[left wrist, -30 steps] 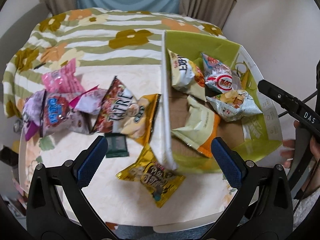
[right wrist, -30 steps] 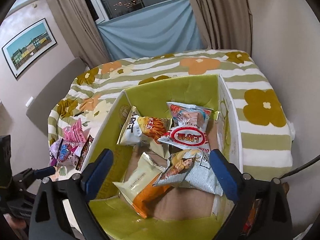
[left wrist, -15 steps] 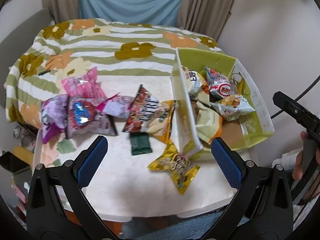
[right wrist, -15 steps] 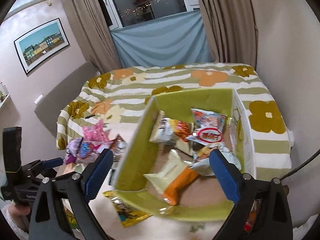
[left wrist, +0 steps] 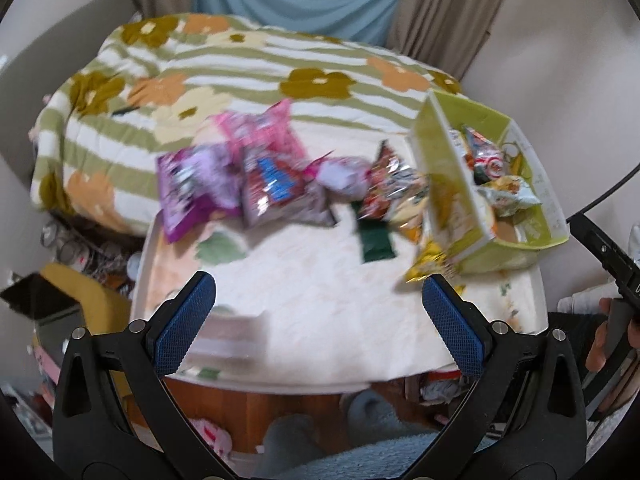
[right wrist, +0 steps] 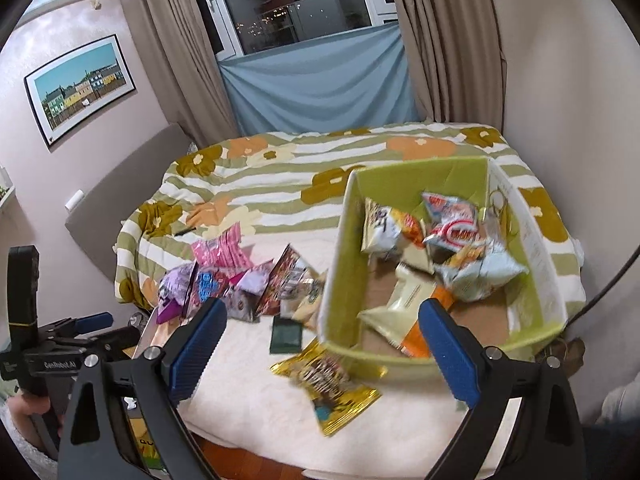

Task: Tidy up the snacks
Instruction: 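Move both tools back toward the remaining snacks on the table, then grasp the white pastry box with the left tool while the right tool grasps the gold Pillows bag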

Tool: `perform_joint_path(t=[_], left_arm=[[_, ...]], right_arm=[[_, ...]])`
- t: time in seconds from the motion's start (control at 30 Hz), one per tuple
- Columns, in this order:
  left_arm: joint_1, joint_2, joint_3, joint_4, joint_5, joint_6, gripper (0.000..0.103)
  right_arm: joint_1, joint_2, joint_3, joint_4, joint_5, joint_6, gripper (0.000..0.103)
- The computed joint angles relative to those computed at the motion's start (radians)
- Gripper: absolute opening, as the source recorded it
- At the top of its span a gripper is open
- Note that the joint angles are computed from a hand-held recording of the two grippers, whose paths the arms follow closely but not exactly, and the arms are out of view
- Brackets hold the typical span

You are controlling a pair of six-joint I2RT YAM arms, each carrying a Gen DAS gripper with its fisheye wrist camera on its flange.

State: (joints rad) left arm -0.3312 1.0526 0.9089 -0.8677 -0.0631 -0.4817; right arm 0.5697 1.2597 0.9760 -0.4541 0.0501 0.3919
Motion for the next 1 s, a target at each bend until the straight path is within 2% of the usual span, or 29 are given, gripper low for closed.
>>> perform_joint_path(t=[0.17,0.27,0.4,0.63,0.8,0.87,1.0], left_arm=[[0.240,-0.102,-0.161,-0.006,0.146,0.159,0.102],[0.358,-0.108,-0.242,0.013,0.216,0.253,0.102],[0.421,-0.075,-0.328,0.071,0.252,0.314,0.102],[0.418,0.061,-0.424,0.240,0.251,0.281,0.102],[0.372,0.183,-0.459,0.362,0.214,0.216,0.102],[0.337,0.240,-0.460,0.404,0.168,0.195,0.102],[0.303,0.352,-0.433,0.455,0.119,0.183,0.102]], right_arm=[[0.135,0.031,-0.061,0.034,0.109,0.113,0.096],[0.195,0.073,-0.093,0.066,0.145,0.175,0.096],[0.249,0.138,-0.112,0.098,0.168,0.230,0.096],[0.303,0.266,-0.133,0.179,0.239,0.179,0.096],[0.264,0.353,-0.160,0.274,0.213,0.152,0.096],[0.243,0.393,-0.169,0.323,0.197,0.142,0.096],[0.227,0.443,-0.169,0.363,0.192,0.110,0.096]])
